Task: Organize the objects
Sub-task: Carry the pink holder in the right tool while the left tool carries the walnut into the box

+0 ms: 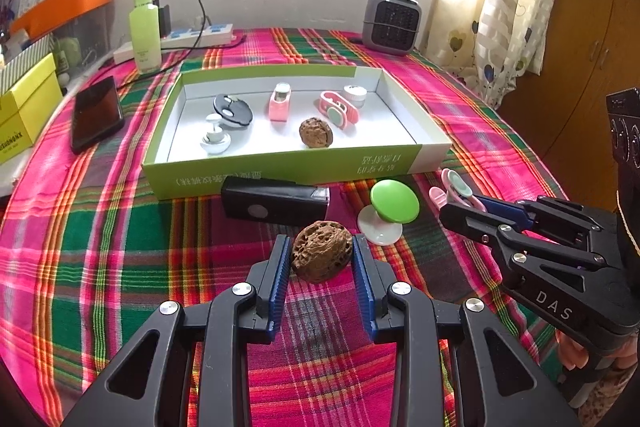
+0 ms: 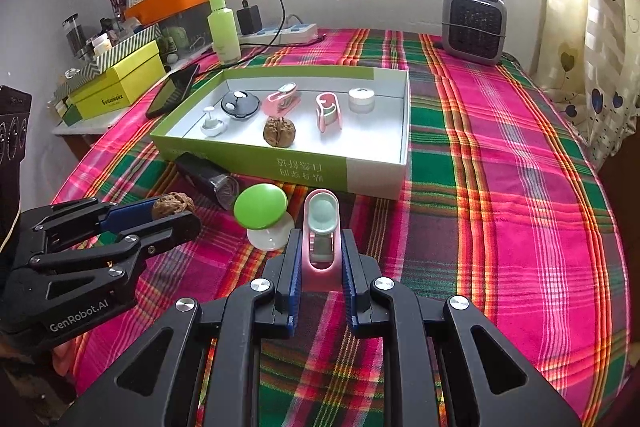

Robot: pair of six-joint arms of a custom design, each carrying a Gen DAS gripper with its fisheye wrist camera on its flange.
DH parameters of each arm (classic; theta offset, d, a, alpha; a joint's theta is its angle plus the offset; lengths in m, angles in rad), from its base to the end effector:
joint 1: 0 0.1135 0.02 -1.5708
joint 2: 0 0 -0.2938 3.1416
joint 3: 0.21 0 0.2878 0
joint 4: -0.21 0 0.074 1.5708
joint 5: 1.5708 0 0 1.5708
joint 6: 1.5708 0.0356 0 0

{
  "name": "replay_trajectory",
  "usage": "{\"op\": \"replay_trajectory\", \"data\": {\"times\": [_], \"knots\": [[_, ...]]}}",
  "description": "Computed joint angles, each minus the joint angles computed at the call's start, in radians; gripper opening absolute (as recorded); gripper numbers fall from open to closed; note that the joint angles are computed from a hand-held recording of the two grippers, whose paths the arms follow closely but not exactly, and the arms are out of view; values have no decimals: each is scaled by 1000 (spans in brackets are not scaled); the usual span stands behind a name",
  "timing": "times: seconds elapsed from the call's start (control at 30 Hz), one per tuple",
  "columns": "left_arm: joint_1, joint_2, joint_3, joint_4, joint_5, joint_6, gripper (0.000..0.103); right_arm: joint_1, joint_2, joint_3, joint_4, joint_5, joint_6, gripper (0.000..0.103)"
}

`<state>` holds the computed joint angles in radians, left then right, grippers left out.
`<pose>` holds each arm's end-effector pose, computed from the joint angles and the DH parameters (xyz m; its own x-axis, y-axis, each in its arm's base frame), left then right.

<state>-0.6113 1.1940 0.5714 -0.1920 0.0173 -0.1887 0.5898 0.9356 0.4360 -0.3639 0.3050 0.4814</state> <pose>0.2050 -0.1444 0.1916 -0.6946 0.2578 -0.6716 0.4615 0.8759 -0.1411 0.1652 0.0977 0.1857 -0.7305 0.0426 -0.6816 -0.0340 0.9946 0.0985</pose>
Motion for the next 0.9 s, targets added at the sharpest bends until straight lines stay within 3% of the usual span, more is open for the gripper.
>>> {"op": "replay_trajectory", "data": {"times": [0.9], "knots": [[45,80,109,5,20,35,29,-102,62,73,65,-55,-90,19]]}}
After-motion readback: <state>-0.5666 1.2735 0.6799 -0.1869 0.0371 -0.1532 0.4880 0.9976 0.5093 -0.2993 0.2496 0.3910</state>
